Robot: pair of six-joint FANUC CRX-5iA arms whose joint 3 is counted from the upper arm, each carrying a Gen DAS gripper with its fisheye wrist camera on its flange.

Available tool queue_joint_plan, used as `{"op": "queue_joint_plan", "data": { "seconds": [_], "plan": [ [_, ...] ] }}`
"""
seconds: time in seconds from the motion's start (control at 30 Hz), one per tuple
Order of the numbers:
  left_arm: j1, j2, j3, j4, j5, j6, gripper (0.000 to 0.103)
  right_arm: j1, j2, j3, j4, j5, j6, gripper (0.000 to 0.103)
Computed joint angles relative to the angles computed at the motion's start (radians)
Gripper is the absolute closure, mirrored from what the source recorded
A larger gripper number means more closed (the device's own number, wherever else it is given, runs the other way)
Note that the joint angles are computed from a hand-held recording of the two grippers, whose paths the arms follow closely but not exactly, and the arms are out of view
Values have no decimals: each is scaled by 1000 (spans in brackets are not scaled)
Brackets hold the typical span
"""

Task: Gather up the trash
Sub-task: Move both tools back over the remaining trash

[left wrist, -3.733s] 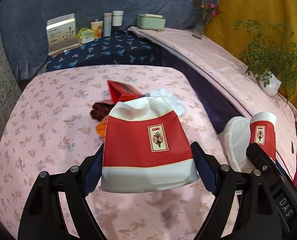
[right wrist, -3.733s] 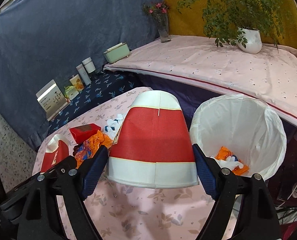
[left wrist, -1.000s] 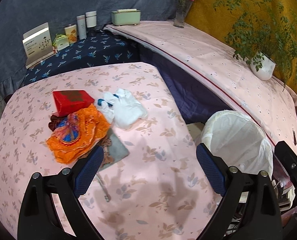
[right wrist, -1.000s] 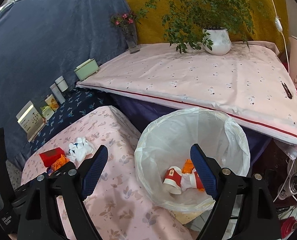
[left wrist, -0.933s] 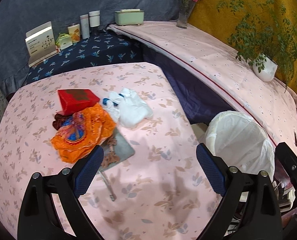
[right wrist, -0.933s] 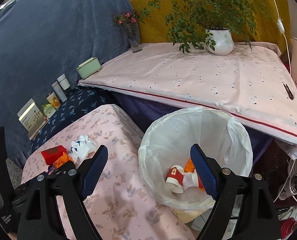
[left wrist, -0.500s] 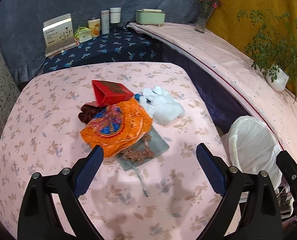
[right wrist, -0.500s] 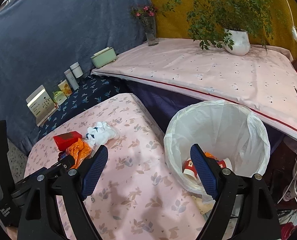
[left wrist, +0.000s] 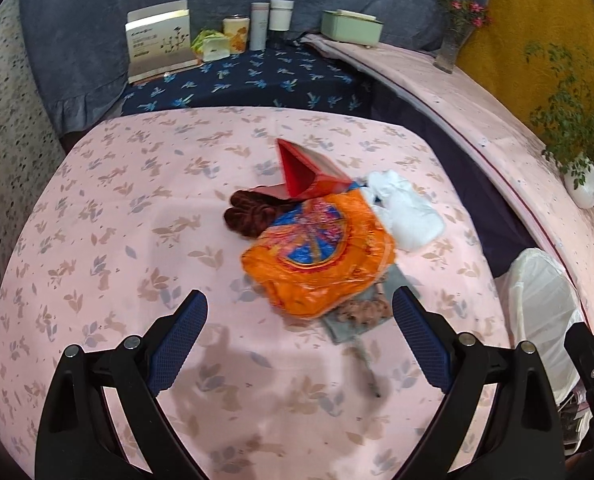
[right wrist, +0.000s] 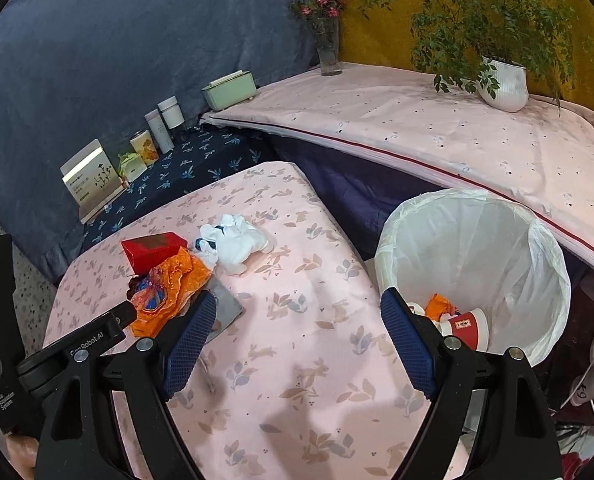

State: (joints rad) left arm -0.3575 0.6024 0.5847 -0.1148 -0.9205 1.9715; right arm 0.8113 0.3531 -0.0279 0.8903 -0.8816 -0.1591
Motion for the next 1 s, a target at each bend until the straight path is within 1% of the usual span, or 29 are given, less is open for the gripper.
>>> {"op": "queue_joint_plan", "data": {
  "seconds": [0.27,0.43,0.6,0.63,0.7,0.77,0.8,0.87,0.9,0.93,0.97,1.0],
  "plan": [
    [53,32,-4,71,-8,-35,13,-4,91,106,-78,23,87,22],
    [68,90,61,97,-56,-52,13,-13,132,156,-119,32,130,22],
    [85,136,96,156,-63,-87,14,-22,164,193,-149,33,151,22],
    [87,146,105,167,-67,-94,15,-24,169,198,-153,33,155,22],
    [90,160,116,192,-72,-108,23,-26,178,208,-161,30,165,22],
    [95,176,127,224,-80,-130,38,-26,185,216,-167,28,170,22],
    [97,179,127,237,-79,-139,42,-27,188,219,-171,27,173,22],
    [96,180,124,247,-76,-151,58,-28,194,225,-179,27,177,22],
    [95,177,118,253,-72,-163,62,-28,195,227,-181,27,179,22],
    [94,177,119,252,-74,-169,70,-29,195,226,-183,29,180,23],
    [93,172,113,251,-70,-173,81,-28,196,227,-185,29,182,23],
    [95,165,100,258,-62,-184,86,-27,197,229,-187,29,184,24]
  ]
}}
